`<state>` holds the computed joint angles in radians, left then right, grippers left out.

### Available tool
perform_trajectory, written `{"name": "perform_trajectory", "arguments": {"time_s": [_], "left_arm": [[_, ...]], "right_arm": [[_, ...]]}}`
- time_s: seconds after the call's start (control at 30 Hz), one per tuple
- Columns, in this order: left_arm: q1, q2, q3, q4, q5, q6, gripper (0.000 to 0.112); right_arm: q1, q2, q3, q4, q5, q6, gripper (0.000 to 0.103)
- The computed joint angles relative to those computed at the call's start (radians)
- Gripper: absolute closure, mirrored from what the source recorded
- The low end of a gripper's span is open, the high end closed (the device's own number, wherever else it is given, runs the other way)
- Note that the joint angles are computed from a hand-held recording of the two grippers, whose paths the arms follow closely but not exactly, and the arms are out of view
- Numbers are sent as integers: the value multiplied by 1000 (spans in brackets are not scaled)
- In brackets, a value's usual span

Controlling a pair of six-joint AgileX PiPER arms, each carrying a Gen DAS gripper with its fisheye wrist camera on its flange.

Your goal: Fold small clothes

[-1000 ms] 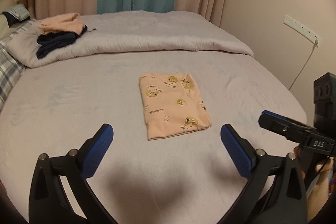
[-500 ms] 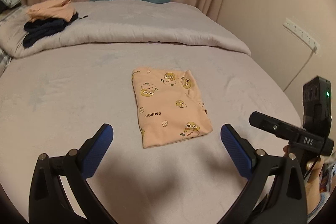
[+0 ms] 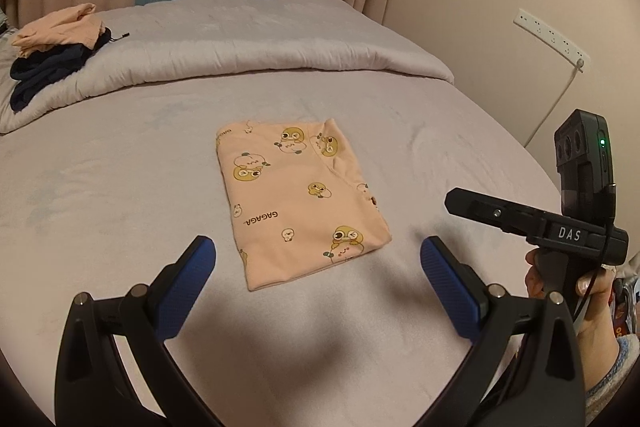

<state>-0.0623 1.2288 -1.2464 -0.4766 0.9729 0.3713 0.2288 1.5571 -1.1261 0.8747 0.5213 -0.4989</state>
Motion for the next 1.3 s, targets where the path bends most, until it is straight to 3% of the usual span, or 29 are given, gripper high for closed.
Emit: {"name": "perform_trajectory", "arguments": {"time_s": [0.27, 0.6, 1.3], "left_arm": [[23, 60, -11, -69, 26, 79, 10], [96, 195, -48, -146, 92, 67, 10], [90, 448, -189, -113, 59, 14, 11]], "right_arm": [[-3, 50, -35, -7, 12, 0, 15], [-38, 137, -88, 31, 54, -35, 15], [-126, 345, -254, 74, 203, -36, 15]]}}
